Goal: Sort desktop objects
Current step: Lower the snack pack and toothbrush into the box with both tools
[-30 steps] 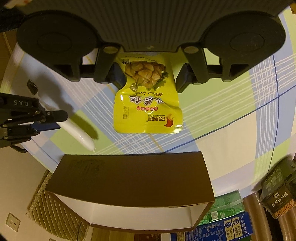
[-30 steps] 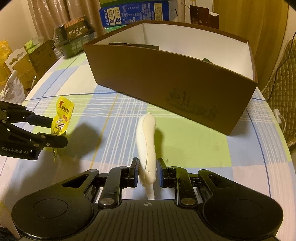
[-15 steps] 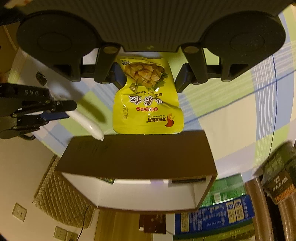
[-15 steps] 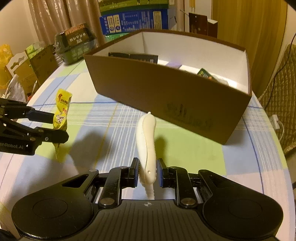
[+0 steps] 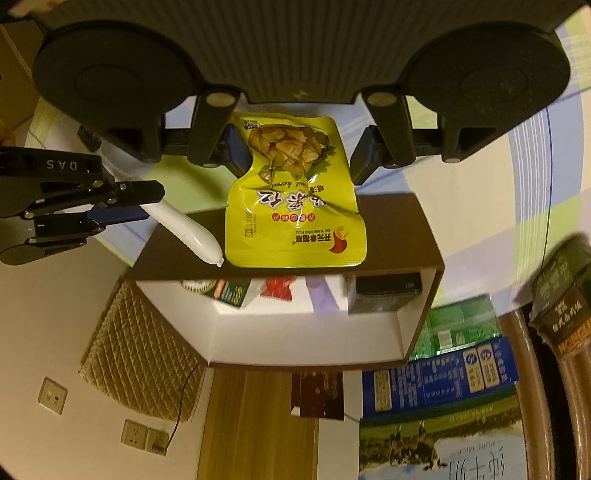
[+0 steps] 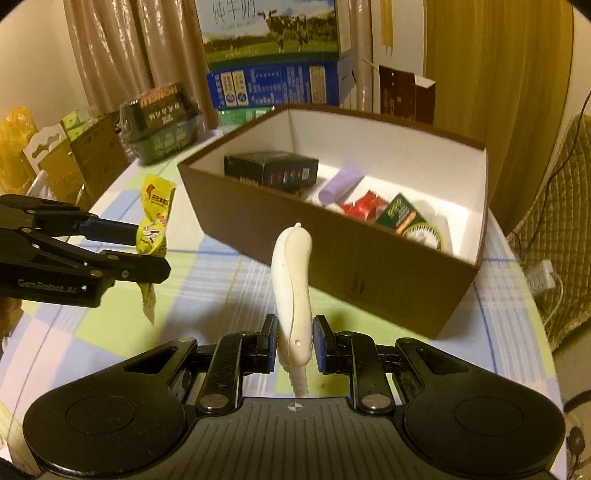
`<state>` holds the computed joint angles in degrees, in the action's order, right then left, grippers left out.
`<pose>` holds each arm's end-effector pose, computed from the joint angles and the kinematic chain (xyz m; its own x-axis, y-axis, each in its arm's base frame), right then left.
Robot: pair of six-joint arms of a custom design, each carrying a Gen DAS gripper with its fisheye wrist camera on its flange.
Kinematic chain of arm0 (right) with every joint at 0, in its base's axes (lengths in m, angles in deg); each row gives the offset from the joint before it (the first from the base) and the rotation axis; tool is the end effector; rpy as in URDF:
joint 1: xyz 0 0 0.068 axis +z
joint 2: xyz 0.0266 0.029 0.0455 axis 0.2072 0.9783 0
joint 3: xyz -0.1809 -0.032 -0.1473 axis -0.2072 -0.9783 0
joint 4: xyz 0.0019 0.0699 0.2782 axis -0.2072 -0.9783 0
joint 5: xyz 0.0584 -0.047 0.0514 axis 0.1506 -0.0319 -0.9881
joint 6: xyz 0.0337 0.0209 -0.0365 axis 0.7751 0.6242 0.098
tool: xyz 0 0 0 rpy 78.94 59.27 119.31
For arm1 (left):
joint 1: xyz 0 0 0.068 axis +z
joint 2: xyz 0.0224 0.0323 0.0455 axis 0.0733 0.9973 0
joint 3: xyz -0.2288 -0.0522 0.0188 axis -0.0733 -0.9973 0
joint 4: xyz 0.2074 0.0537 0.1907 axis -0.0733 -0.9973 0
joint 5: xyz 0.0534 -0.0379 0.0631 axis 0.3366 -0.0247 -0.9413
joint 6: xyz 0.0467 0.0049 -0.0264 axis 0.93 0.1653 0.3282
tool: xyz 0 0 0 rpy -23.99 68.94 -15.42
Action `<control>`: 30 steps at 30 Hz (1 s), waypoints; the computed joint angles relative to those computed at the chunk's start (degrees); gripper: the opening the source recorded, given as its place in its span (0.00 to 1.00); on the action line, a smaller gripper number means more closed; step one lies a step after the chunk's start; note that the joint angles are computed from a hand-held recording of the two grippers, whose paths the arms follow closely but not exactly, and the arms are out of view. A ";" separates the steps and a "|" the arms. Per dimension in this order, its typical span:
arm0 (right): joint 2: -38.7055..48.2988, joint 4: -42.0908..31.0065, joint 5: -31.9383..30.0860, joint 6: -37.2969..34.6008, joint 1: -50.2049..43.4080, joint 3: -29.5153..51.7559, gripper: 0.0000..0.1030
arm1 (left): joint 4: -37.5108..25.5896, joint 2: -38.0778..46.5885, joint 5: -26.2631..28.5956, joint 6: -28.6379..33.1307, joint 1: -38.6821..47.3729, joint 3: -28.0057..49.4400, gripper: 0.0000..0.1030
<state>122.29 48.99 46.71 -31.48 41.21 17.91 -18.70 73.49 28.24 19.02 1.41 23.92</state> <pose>0.2907 0.1654 0.1999 -0.6819 -0.2697 -0.6799 -0.4623 0.8793 0.1149 0.3220 -0.0249 0.2219 -0.6679 0.2815 -0.6889 0.4009 0.9160 -0.0144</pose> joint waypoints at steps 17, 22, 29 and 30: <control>12.45 -3.45 -7.99 -5.21 -8.87 22.79 0.17 | 1.89 15.88 1.14 -3.43 -3.83 22.89 0.52; 21.67 -4.55 -8.92 -9.10 -10.67 33.36 0.17 | -0.40 26.42 0.30 -4.15 -5.09 35.01 0.52; 37.65 -10.22 -9.49 -14.61 -12.87 50.58 0.17 | -6.78 43.30 -2.24 -5.81 -6.47 54.55 0.52; 39.73 -10.98 -9.45 -15.26 -13.07 52.86 0.17 | -7.98 45.98 -2.78 -6.14 -6.56 57.83 0.52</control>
<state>162.02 38.01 37.26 -46.74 28.13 70.77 -26.68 119.46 25.45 12.88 -5.15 81.75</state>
